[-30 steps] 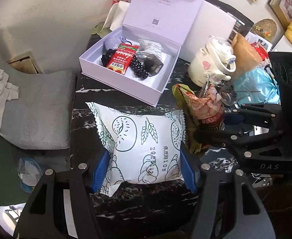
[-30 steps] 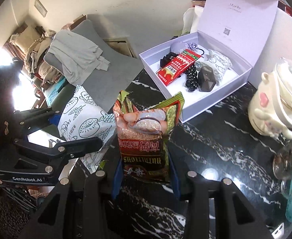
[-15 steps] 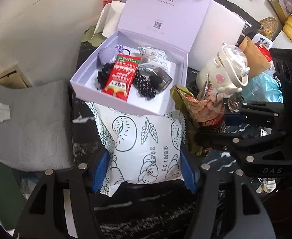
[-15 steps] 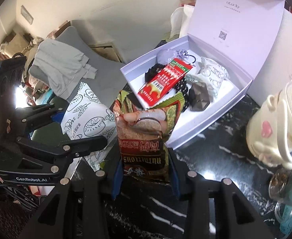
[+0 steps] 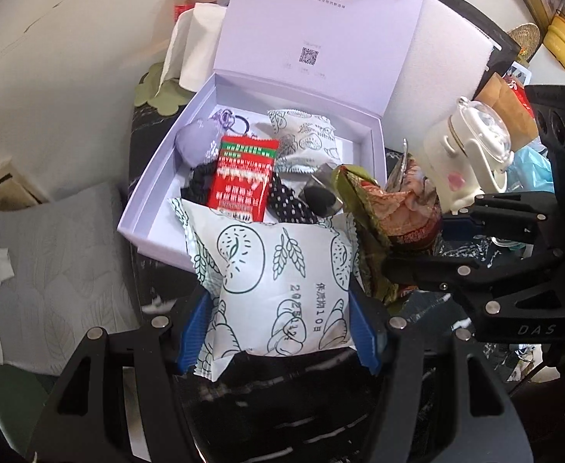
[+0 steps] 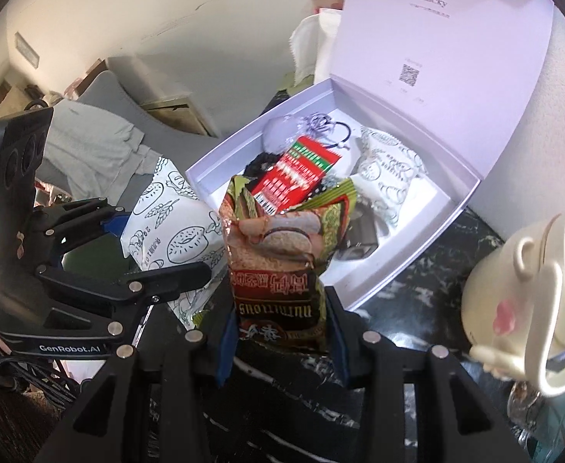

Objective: Organize objects
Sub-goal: 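Carry the white packet and snack bag with both grippers over the lavender box, then lower the white packet and snack bag into the box with both grippers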

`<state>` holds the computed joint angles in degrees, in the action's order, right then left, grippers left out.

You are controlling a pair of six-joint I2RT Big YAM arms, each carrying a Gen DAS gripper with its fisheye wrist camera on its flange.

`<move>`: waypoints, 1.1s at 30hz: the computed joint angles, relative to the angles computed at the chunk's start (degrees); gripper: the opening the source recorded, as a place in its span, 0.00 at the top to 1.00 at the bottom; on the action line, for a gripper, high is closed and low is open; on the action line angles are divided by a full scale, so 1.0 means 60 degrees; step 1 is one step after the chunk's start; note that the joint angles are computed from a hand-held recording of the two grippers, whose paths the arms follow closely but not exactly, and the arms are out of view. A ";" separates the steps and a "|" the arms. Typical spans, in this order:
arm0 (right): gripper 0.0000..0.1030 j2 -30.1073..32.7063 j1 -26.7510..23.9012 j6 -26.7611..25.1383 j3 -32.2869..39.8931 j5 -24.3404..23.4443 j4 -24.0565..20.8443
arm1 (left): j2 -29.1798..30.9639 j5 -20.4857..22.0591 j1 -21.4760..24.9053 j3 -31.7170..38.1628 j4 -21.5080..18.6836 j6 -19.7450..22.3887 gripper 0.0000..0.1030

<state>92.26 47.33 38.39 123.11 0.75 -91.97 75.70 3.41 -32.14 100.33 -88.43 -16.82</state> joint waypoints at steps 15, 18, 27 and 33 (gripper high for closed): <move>0.61 0.0758 -0.0893 -0.0452 0.0469 0.0041 0.0394 | 0.1318 0.0088 0.0744 0.0686 0.0727 0.1370 0.40; 0.61 0.0937 -0.0982 -0.0514 0.0595 0.0183 0.0403 | 0.1515 -0.0049 0.0828 0.0716 0.0872 0.1655 0.40; 0.61 0.1279 -0.1161 -0.0693 0.0566 0.0253 0.0596 | 0.1879 -0.0172 0.1076 0.0435 0.1390 0.1898 0.40; 0.61 0.1185 -0.1146 -0.0681 0.0181 0.0077 0.0955 | 0.1833 -0.0041 0.1151 0.0050 0.1746 0.1930 0.40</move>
<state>99.37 40.46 34.30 124.19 1.21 -86.24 86.70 3.16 -25.24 100.63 -77.95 -5.24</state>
